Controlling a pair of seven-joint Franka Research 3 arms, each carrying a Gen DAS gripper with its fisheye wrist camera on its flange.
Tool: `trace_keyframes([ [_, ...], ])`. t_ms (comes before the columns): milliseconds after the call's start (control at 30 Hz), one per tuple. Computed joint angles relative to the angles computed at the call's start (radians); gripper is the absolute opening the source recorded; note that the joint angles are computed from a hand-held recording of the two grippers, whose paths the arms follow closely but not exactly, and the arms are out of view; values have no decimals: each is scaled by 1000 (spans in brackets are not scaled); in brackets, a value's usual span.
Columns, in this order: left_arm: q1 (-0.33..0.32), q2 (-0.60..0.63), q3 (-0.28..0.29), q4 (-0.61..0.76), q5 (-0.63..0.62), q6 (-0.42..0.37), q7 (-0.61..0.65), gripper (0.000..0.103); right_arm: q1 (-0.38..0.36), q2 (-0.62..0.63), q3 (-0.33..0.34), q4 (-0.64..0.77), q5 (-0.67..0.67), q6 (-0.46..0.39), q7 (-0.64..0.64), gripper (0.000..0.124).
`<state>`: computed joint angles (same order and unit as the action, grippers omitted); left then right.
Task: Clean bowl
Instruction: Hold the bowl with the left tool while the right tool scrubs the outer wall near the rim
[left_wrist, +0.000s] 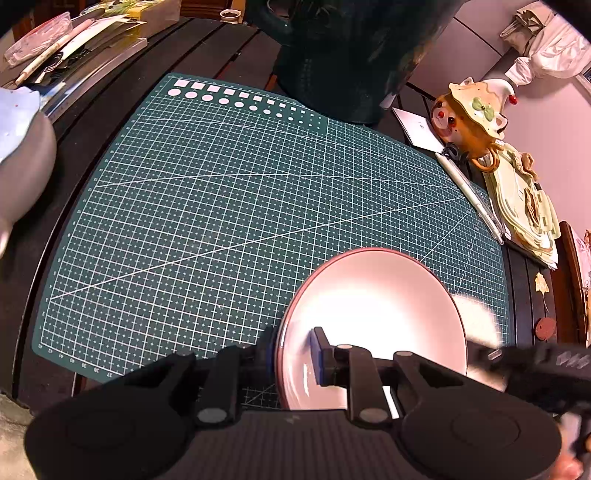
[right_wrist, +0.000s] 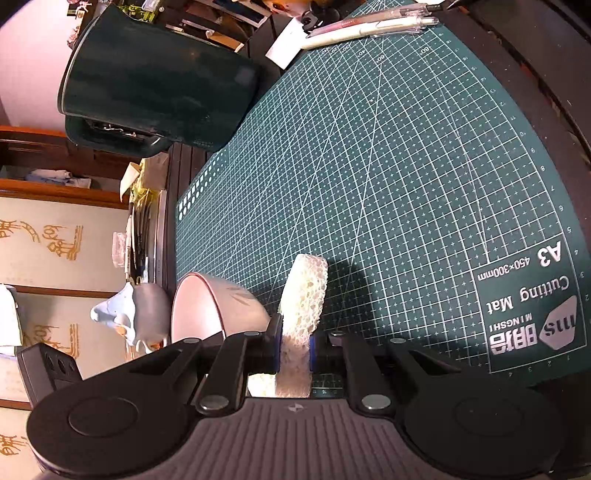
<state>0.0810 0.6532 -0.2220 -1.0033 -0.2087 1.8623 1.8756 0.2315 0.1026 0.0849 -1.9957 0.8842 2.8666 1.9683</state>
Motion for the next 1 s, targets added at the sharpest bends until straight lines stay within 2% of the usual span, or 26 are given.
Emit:
trace_keyframes([
  [33, -1, 0, 0, 0, 1, 0, 1, 19, -1, -5, 1, -4, 14, 7, -9, 13],
  [167, -2, 6, 0, 11, 2, -6, -3, 19, -10, -27, 22, -4, 247, 80, -193, 13],
  [200, -2, 6, 0, 11, 3, -7, -3, 19, -6, -20, 17, 3, 240, 68, -191, 13],
  [267, -1, 3, 0, 7, 3, -4, -2, 19, 6, -6, 3, 3, 131, 43, -102, 13],
  [500, -2, 0, 0, 3, 4, -2, 1, 19, 15, 17, -21, 21, -123, -40, 83, 13],
  [567, -3, 7, -1, 16, 5, -11, 1, 19, 6, 5, -14, 12, -102, -23, 72, 13],
  [667, -5, 9, -1, 21, 7, -14, 3, 19, -9, -21, 10, -4, 44, 51, -44, 13],
  [767, -4, 9, -1, 20, 5, -14, 3, 19, -5, -14, 12, 8, 101, 55, -92, 13],
  [1000, -4, 17, -2, 31, 4, -20, 5, 19, 1, 30, -8, 35, -46, -38, 35, 13],
])
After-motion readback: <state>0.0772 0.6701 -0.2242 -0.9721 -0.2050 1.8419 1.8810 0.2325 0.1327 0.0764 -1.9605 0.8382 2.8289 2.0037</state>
